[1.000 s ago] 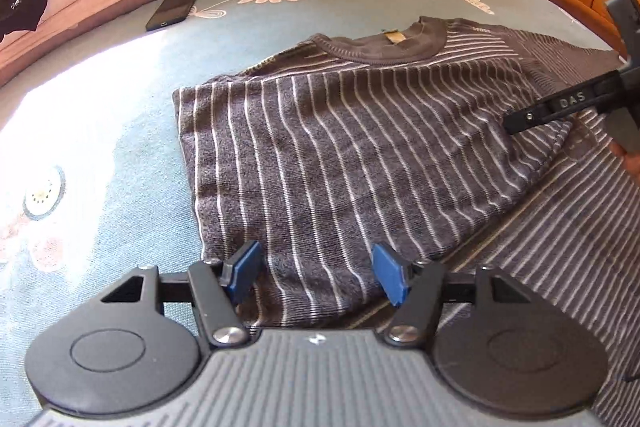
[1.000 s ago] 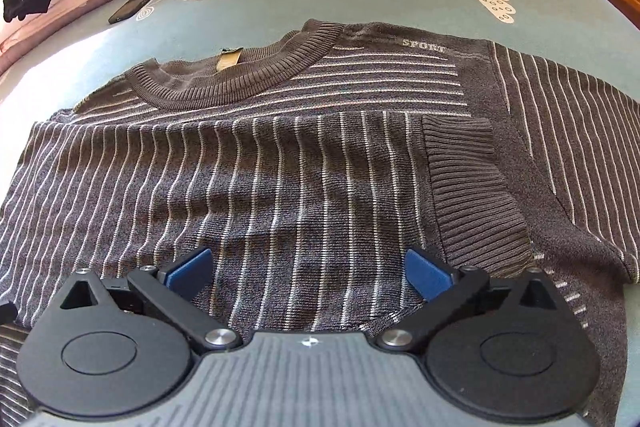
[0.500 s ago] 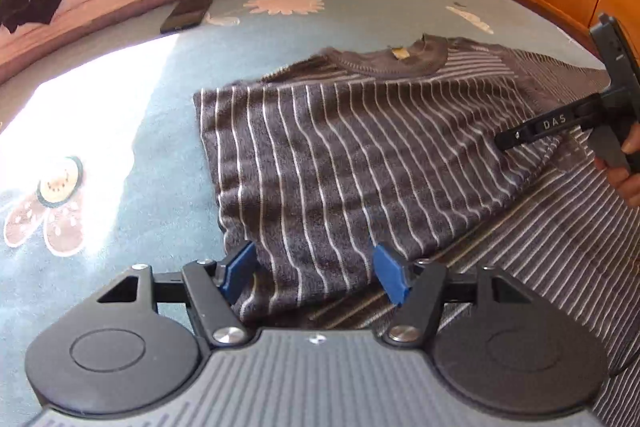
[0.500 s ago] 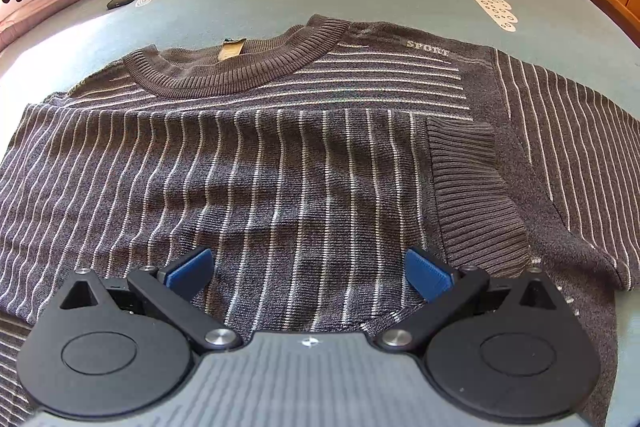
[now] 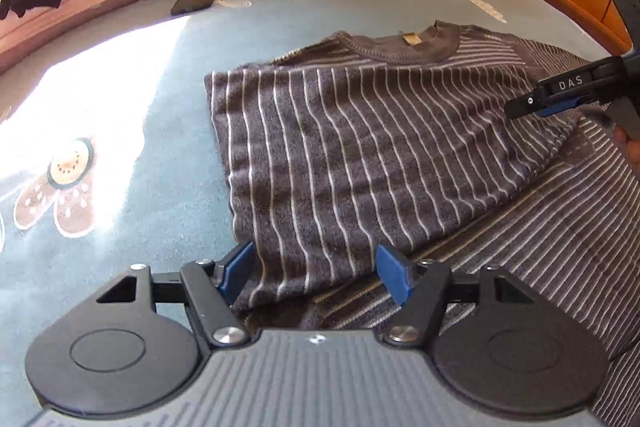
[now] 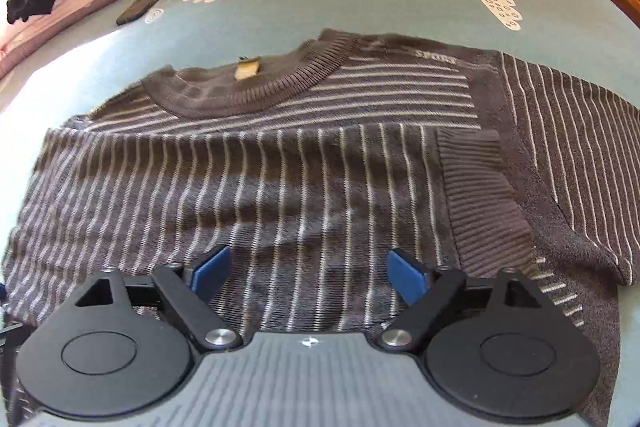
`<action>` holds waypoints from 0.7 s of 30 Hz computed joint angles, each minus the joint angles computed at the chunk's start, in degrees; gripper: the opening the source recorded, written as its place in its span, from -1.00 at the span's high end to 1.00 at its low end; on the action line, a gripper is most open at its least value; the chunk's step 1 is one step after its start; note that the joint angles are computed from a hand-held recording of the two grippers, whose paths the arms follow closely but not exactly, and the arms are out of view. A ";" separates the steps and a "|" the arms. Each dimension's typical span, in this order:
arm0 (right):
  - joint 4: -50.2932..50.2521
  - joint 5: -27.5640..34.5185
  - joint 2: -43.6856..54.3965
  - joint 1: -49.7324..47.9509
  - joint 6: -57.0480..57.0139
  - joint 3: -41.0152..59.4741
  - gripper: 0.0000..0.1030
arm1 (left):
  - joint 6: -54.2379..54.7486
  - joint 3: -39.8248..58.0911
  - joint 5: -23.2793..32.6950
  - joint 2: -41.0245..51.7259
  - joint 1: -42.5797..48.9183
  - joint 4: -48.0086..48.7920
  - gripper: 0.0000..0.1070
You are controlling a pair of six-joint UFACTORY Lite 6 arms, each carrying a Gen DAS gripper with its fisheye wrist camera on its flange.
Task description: Fold clothes
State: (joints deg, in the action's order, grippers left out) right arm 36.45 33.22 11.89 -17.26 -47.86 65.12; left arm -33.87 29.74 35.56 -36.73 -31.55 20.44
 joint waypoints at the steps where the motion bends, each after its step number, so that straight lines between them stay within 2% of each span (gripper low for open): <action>1: 1.60 1.16 -0.32 0.31 -1.47 0.56 -0.31 | 0.10 0.39 -0.21 0.25 -0.08 0.79 -0.27; 3: 2.01 3.40 0.64 3.09 -1.21 3.20 0.18 | 2.88 0.49 -0.57 2.54 1.40 -2.03 -0.27; 5: 3.53 5.23 1.93 6.56 -1.21 5.79 0.43 | 5.46 -0.57 -0.42 3.48 3.17 -5.52 -0.26; 8: 6.33 7.06 4.07 12.80 -1.28 9.25 0.62 | 4.43 -2.99 -0.60 -0.41 2.39 -5.37 -0.26; 12: 8.51 8.83 7.58 21.78 -0.88 14.40 0.69 | -0.42 -5.51 -0.75 -3.39 -0.11 -1.49 -0.27; 15: 8.54 8.59 8.71 28.91 -2.40 14.88 0.76 | -1.35 -6.96 -1.38 -5.87 0.67 -2.30 -0.27; 21: 5.00 7.26 10.13 39.00 -1.86 12.86 0.76 | 7.84 -11.25 -2.29 -14.96 5.90 -11.55 -0.29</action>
State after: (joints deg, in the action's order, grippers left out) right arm 41.45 40.48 22.02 21.74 -49.73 77.98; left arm -26.03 18.49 33.27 -51.69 -25.64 8.89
